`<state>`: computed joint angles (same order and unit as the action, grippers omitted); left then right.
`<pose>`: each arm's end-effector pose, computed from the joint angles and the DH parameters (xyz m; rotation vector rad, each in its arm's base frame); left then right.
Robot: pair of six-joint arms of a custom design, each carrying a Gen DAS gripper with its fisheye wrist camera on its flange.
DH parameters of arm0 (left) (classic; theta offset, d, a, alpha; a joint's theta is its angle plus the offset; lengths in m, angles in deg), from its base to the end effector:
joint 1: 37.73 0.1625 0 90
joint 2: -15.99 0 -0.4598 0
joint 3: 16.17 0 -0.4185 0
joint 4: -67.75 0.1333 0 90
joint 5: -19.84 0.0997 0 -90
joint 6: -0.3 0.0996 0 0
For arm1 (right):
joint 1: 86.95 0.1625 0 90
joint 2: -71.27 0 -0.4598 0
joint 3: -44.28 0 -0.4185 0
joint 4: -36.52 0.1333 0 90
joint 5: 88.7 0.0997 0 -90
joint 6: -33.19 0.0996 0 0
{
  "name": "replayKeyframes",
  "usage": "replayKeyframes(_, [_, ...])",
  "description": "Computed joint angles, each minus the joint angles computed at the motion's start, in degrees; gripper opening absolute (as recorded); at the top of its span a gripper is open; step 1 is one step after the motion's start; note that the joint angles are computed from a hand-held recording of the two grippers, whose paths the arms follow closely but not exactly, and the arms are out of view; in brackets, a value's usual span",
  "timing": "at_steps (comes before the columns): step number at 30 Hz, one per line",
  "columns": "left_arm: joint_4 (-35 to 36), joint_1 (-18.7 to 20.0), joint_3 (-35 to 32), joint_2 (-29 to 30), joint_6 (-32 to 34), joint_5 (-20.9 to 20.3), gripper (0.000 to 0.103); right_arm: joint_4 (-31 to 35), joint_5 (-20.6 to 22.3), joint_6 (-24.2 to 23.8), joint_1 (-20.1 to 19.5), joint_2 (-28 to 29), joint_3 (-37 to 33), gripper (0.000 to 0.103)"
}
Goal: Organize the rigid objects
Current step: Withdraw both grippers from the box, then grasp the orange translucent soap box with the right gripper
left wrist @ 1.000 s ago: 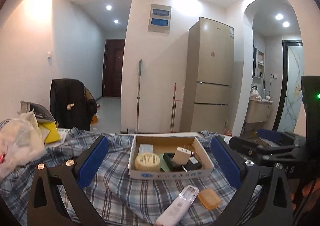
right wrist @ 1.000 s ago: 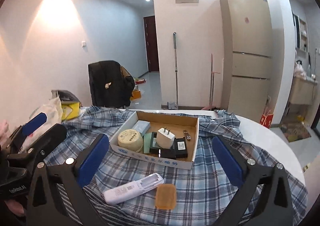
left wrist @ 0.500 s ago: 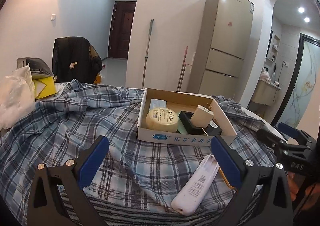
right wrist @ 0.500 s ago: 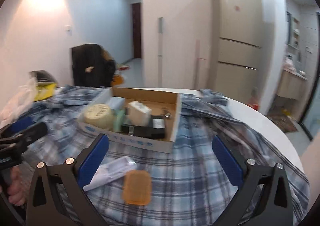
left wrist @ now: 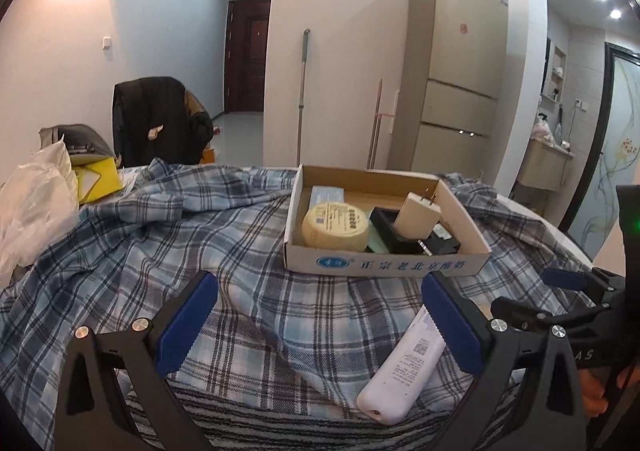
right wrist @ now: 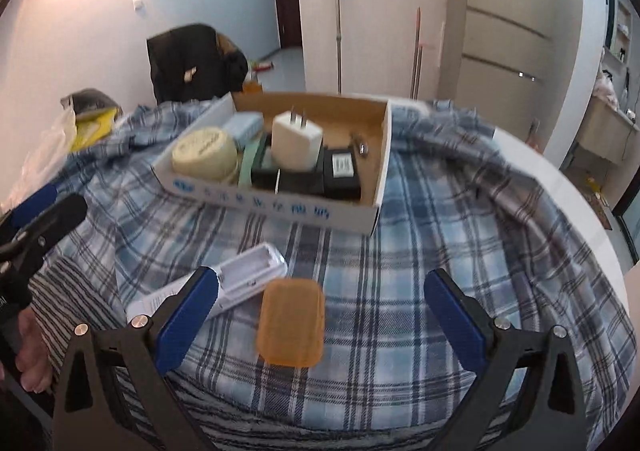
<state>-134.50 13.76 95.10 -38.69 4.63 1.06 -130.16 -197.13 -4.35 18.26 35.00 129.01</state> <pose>-0.1824 -0.5948 0.2526 0.0243 1.9620 -1.3124 0.3031 -0.7267 0.0852 1.0916 -2.4473 0.5762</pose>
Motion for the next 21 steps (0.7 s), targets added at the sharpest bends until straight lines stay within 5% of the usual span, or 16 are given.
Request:
replayKeyframes(3, [1.86,0.22,0.15,-0.27,-1.48,0.01,0.103,1.08,-0.68,-0.52,0.04,0.35,-0.22,0.100])
replayKeyframes(8, [2.81,0.30,0.14,-0.31,-2.13,-0.04,0.103,4.73,-3.57,0.22,0.33,1.33,-1.54,0.073])
replayKeyframes(15, [4.48,0.48,0.12,-0.47,-2.90,-0.35,0.103,7.22,-3.21,-1.51,0.56,1.14,-1.08,0.065])
replayKeyframes(17, [5.57,0.58,0.17,-0.66,-3.58,-0.62,0.103,10.26,-4.61,-0.44,0.63,1.78,-2.21,0.042])
replayKeyframes(21, [11.43,0.91,0.10,-1.24,-7.40,-0.66,0.103,11.83,-5.47,1.09,0.42,2.10,-2.88,0.041])
